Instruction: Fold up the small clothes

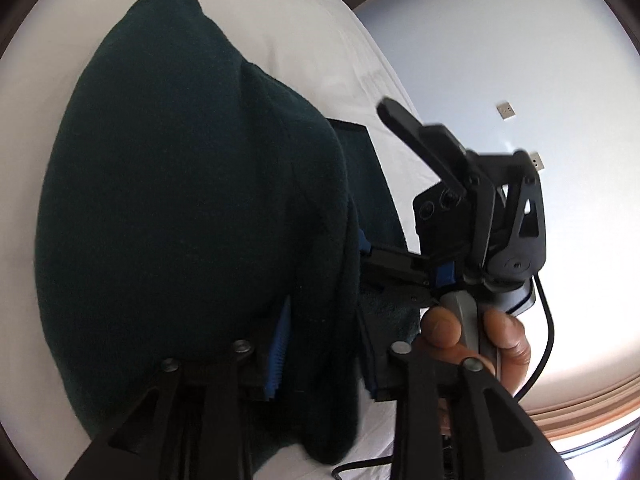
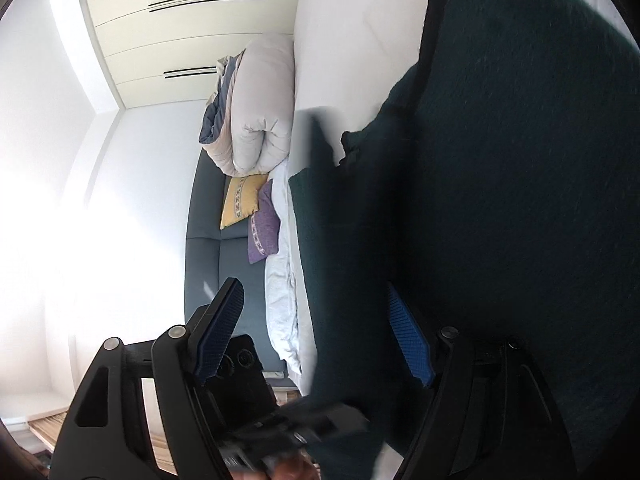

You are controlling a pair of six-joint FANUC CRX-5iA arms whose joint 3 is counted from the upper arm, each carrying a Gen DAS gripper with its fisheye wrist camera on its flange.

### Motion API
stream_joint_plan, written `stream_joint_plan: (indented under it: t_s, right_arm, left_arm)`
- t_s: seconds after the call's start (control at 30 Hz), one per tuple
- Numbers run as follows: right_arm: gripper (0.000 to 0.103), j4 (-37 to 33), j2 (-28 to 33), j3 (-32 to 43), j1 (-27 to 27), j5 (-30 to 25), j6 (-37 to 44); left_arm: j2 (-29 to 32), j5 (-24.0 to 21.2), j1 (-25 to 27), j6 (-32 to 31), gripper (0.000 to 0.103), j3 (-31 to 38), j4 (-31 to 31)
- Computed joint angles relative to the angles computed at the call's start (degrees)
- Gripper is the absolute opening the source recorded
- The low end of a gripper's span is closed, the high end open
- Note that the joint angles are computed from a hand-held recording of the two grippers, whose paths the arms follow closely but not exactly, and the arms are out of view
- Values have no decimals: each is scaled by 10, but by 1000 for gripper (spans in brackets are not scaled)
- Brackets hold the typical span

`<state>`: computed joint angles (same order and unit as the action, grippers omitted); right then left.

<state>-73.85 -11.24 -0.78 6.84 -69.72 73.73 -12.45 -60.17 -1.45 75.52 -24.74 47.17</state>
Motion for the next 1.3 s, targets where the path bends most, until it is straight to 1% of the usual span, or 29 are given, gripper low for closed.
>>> stream_joint_plan:
  t_s: [0.03, 0.07, 0.13, 0.17, 0.27, 0.33, 0.37, 0.4, 0.47, 0.5, 0.57, 0.67, 0.7, 0.87, 0.93, 1.07, 1.13, 1.23, 1.27, 1.3]
  right_arm:
    - [71, 12, 6, 10, 6, 0, -2]
    - [72, 23, 11, 18, 11, -1, -6]
    - [72, 47, 20, 34, 23, -2, -13]
    - [71, 60, 24, 42, 31, 0, -20]
    - [69, 120, 40, 73, 63, -4, -46]
    - [63, 176, 55, 100, 96, -14, -61]
    - [54, 210, 66, 117, 116, -25, -70]
    - [41, 235, 74, 128, 131, -30, -78]
    - [24, 294, 88, 148, 166, -38, -97]
    - [18, 310, 90, 152, 175, -38, -103]
    - [14, 343, 93, 164, 187, -41, -108]
    - [13, 386, 93, 180, 200, -42, -109]
    - [12, 396, 95, 185, 202, -41, -106]
    - [12, 410, 100, 211, 176, -57, -94]
    - [12, 408, 99, 209, 160, -60, -92]
    - [12, 401, 78, 182, 135, -54, -90]
    - [12, 392, 73, 170, 125, -48, -86]
    - [12, 391, 72, 150, 115, -44, -72]
    - [12, 373, 73, 147, 93, -47, -56]
    - [12, 362, 73, 143, 85, -41, -52]
  left_arm:
    - [-10, 1, -1, -15, 51, -10, 13]
    - [-23, 4, 0, -31, 58, -18, 19]
    - [-54, 7, 13, -45, 61, -23, 4]
    - [-67, 7, 21, -46, 61, -25, -2]
    - [-102, -1, 65, -64, 61, -51, 21]
    - [-111, -7, 81, -52, 61, -56, 11]
    - [-115, -14, 93, -48, 61, -63, 13]
    - [-116, -12, 93, -42, 61, -69, 18]
    - [-120, -18, 105, -50, 61, -79, 26]
    - [-126, -15, 100, -49, 61, -82, 24]
    - [-116, -4, 81, -41, 61, -69, 14]
    - [-113, -6, 79, -41, 61, -62, 13]
    - [-116, -17, 96, -55, 61, -66, 17]
    - [-114, -13, 89, -56, 61, -66, 15]
    - [-109, -10, 81, -56, 61, -63, 13]
    - [-107, -11, 74, -63, 61, -60, 7]
    - [-107, -11, 73, -68, 65, -61, 5]
    - [-109, -14, 77, -74, 65, -62, -3]
    - [-109, -13, 75, -77, 65, -61, -5]
    - [-107, -11, 71, -77, 65, -60, -6]
